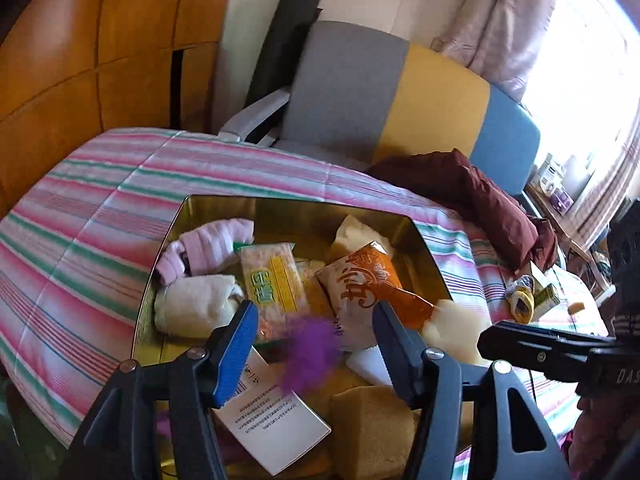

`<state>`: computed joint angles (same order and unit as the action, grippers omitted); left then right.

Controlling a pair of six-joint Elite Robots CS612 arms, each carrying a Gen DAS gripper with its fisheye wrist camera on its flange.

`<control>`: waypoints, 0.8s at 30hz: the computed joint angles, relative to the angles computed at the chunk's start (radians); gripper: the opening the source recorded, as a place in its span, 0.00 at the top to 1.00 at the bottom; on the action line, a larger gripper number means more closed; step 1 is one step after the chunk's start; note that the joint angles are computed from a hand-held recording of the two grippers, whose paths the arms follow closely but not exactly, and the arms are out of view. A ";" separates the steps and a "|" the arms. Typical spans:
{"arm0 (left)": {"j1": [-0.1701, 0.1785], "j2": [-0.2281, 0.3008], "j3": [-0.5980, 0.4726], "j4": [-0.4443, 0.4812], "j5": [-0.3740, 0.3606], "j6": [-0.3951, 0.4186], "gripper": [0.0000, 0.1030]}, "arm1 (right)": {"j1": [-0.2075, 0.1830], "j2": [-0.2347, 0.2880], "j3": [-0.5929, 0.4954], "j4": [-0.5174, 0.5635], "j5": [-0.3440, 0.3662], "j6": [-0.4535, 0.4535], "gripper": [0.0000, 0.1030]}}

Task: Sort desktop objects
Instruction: 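Open both tools to drop the packet and sponge into the tray, then move both tools from the tray toward the yellow sock and small sponge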

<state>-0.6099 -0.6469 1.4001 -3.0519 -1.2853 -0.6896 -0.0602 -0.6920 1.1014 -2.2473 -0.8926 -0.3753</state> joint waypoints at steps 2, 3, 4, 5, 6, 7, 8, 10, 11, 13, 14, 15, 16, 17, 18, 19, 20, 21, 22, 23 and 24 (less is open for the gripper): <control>0.001 0.002 0.001 0.004 -0.008 -0.016 0.41 | 0.000 0.001 0.002 0.008 -0.008 -0.003 0.30; 0.001 0.002 0.005 -0.002 -0.007 -0.026 0.41 | -0.001 0.001 0.002 0.008 -0.011 0.002 0.29; 0.000 0.002 0.009 -0.008 -0.006 -0.035 0.41 | -0.002 0.000 0.005 0.002 -0.013 0.007 0.29; 0.000 0.000 0.013 -0.013 -0.003 -0.042 0.41 | -0.004 -0.001 0.010 -0.007 -0.013 0.011 0.28; -0.001 -0.002 0.017 -0.020 0.002 -0.049 0.41 | -0.006 -0.002 0.013 -0.013 -0.012 0.017 0.28; -0.002 -0.003 0.021 -0.028 0.008 -0.051 0.41 | -0.008 -0.002 0.016 -0.018 -0.011 0.025 0.28; -0.003 -0.004 0.024 -0.035 0.014 -0.051 0.41 | -0.011 -0.004 0.021 -0.024 -0.012 0.031 0.28; -0.006 -0.007 0.027 -0.038 0.026 -0.047 0.41 | -0.015 -0.008 0.029 -0.042 -0.019 0.039 0.27; -0.007 -0.009 0.027 -0.039 0.029 -0.046 0.41 | -0.018 -0.011 0.035 -0.052 -0.024 0.041 0.26; -0.010 -0.011 0.029 -0.047 0.029 -0.037 0.41 | -0.023 -0.015 0.045 -0.069 -0.031 0.048 0.25; -0.012 -0.011 0.028 -0.049 0.028 -0.029 0.41 | -0.023 -0.016 0.047 -0.076 -0.035 0.052 0.24; -0.014 -0.011 0.026 -0.051 0.026 -0.018 0.41 | -0.026 -0.018 0.052 -0.088 -0.041 0.058 0.24; -0.017 -0.011 0.024 -0.054 0.023 -0.007 0.41 | -0.029 -0.020 0.057 -0.099 -0.048 0.064 0.24; -0.020 -0.011 0.022 -0.056 0.021 0.004 0.41 | -0.031 -0.022 0.060 -0.108 -0.052 0.072 0.23; -0.022 -0.012 0.020 -0.059 0.018 0.014 0.41 | -0.034 -0.021 0.061 -0.113 -0.055 0.080 0.23; -0.026 -0.011 0.017 -0.061 0.013 0.028 0.41 | -0.038 -0.022 0.063 -0.119 -0.058 0.088 0.23; -0.028 -0.011 0.013 -0.060 0.011 0.038 0.41 | -0.043 -0.022 0.065 -0.125 -0.061 0.098 0.23; -0.031 -0.009 0.009 -0.059 0.006 0.051 0.41 | -0.045 -0.021 0.065 -0.130 -0.064 0.108 0.23; -0.033 -0.009 0.005 -0.059 0.002 0.059 0.41 | -0.051 -0.020 0.064 -0.134 -0.065 0.121 0.23; -0.036 -0.007 0.000 -0.058 -0.005 0.070 0.41 | -0.054 -0.021 0.065 -0.135 -0.067 0.127 0.23; -0.038 -0.006 -0.004 -0.057 -0.012 0.078 0.41 | -0.058 -0.021 0.066 -0.140 -0.071 0.136 0.23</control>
<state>-0.6476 -0.6524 1.3963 -3.1092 -1.2970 -0.6113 -0.1183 -0.7127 1.1673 -2.3874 -0.9639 -0.2388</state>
